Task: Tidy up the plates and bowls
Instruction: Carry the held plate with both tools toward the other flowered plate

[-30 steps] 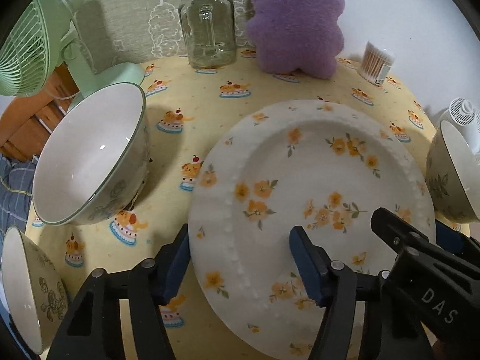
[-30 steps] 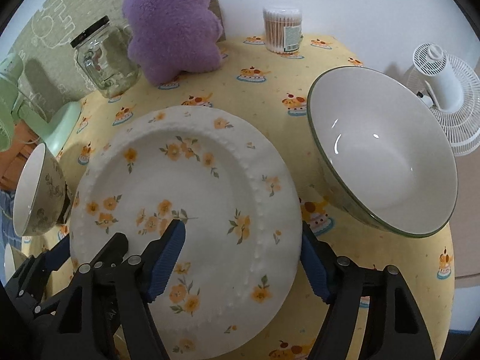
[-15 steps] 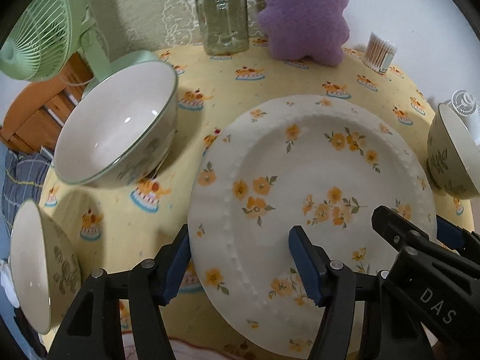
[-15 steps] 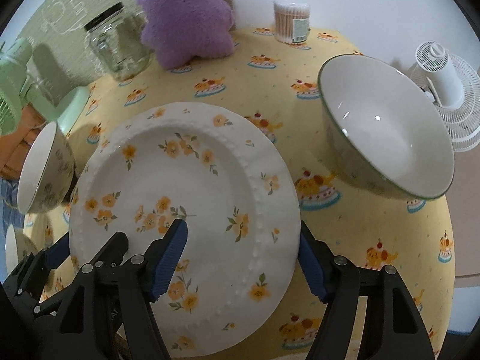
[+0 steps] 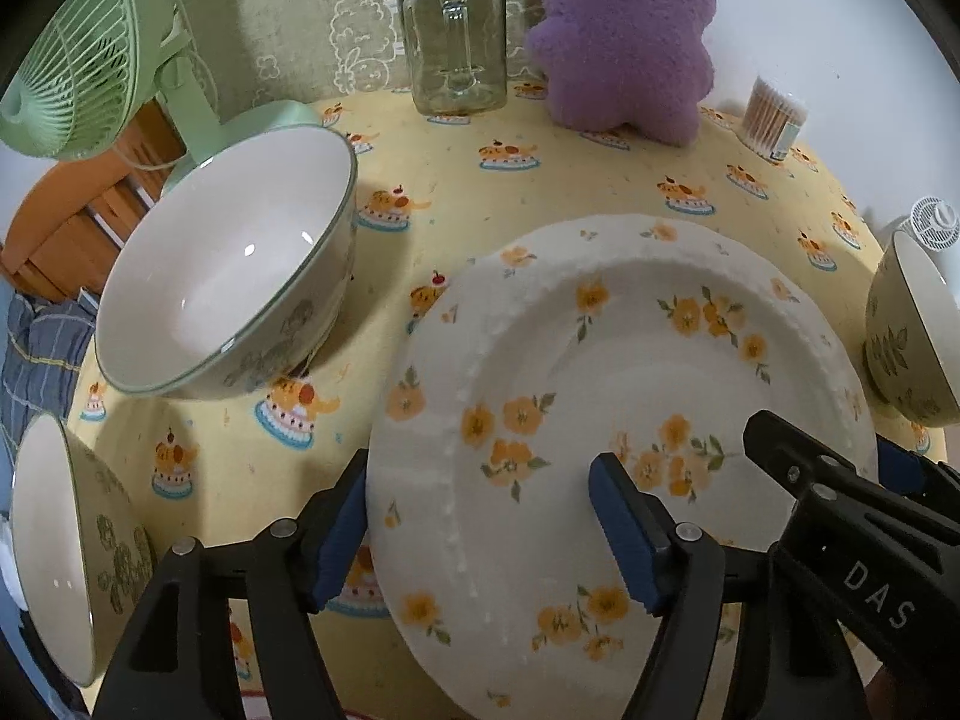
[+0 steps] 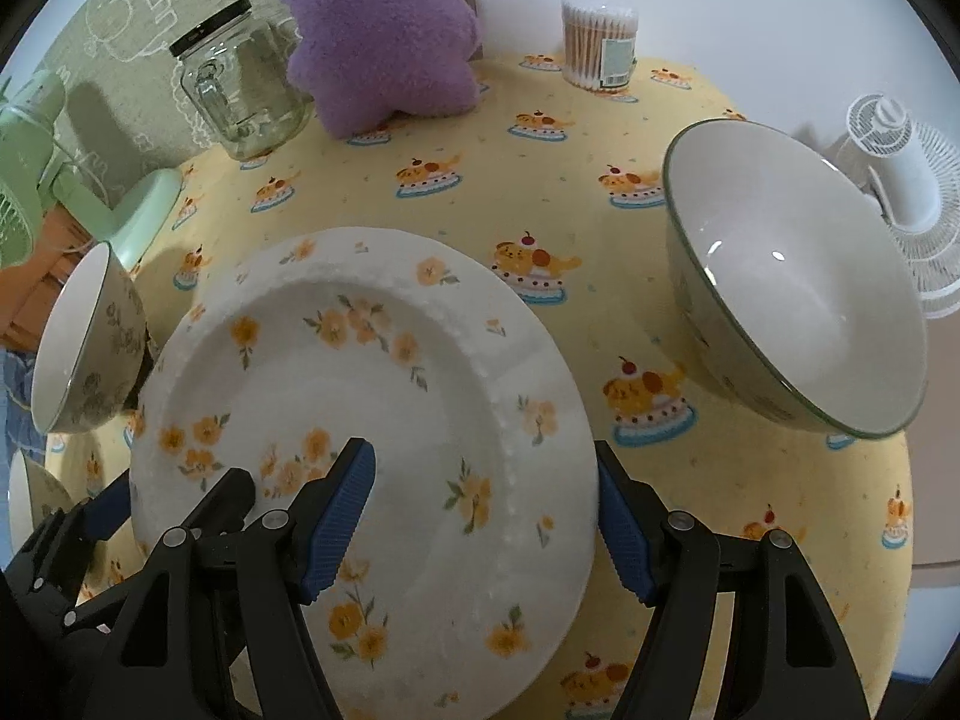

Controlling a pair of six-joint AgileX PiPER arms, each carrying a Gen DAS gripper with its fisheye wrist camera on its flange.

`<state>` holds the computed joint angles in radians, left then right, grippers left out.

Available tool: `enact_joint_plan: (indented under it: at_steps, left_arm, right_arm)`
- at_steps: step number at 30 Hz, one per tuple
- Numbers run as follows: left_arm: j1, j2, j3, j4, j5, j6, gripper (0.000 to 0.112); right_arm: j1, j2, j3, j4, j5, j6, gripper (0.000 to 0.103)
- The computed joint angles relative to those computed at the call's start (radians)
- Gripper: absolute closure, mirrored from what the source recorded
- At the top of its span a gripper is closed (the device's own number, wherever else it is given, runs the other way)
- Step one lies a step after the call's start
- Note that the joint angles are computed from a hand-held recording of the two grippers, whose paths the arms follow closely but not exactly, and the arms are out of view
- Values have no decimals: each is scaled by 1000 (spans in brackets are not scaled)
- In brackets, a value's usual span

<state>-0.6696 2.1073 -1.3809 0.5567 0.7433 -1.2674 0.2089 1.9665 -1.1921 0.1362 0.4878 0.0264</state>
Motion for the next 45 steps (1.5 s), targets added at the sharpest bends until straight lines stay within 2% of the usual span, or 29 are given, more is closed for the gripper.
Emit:
enact_joint_plan:
  at_steps: [11, 23, 37, 45]
  left_arm:
    - [-3, 2, 3, 20, -5, -14, 38]
    - [-24, -51, 32, 6, 16, -35, 40]
    - [-98, -147, 55, 15, 107, -65, 40]
    - [-163, -233, 117, 40, 126, -88, 40]
  right_arm:
    - [2, 24, -40, -3, 41, 9, 30]
    - [3, -27, -2, 14, 41, -14, 30]
    - [-33, -171, 85, 81, 84, -106, 30]
    - [-30, -327, 196, 33, 102, -54, 30]
